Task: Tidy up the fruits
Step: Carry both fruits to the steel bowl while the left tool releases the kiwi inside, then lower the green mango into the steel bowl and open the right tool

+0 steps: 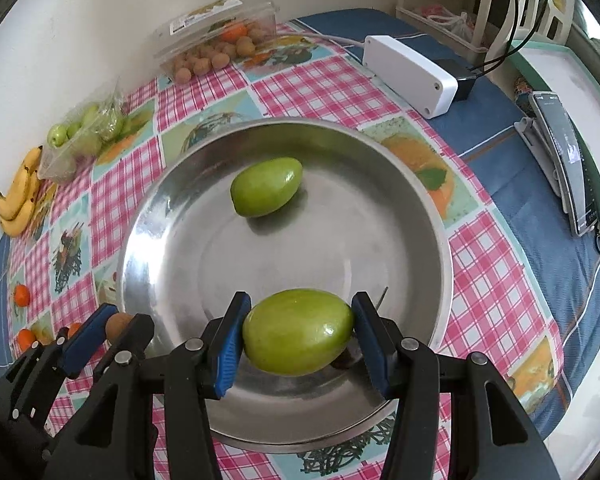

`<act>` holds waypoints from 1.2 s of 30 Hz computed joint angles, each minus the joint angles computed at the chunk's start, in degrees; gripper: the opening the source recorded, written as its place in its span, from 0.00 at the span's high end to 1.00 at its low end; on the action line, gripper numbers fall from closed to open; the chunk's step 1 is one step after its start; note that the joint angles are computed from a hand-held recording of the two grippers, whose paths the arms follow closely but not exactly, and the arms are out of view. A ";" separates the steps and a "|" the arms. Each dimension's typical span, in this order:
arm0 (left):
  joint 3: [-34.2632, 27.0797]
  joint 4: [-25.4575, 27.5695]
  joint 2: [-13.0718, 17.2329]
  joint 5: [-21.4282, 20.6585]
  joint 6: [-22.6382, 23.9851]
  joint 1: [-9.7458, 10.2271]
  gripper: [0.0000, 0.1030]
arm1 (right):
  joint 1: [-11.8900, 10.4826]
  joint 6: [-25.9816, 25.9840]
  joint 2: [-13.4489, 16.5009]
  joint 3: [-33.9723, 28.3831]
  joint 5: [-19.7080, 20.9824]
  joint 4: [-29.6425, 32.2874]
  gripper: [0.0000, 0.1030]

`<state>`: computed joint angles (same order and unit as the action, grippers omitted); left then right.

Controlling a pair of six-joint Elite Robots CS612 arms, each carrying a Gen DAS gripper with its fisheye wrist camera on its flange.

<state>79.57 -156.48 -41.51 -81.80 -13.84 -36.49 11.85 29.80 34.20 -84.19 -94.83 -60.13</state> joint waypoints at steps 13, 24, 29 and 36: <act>-0.21 1.53 0.34 -0.05 1.12 -0.13 0.72 | 0.10 -0.37 0.16 0.48 0.52 1.29 0.47; -0.30 2.10 0.24 -0.20 1.43 -0.17 0.55 | 0.03 1.43 0.32 0.38 1.00 1.34 0.47; -0.11 2.07 -0.04 0.02 0.18 -0.09 0.44 | 0.16 2.45 0.36 0.10 0.49 1.29 0.47; -0.03 4.16 -0.74 1.17 -2.68 0.23 0.39 | 0.27 3.26 0.31 -0.05 -0.05 0.51 0.47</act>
<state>79.54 -152.32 -42.25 -80.63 -16.52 -36.26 12.12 33.07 34.50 -84.24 -94.88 -59.62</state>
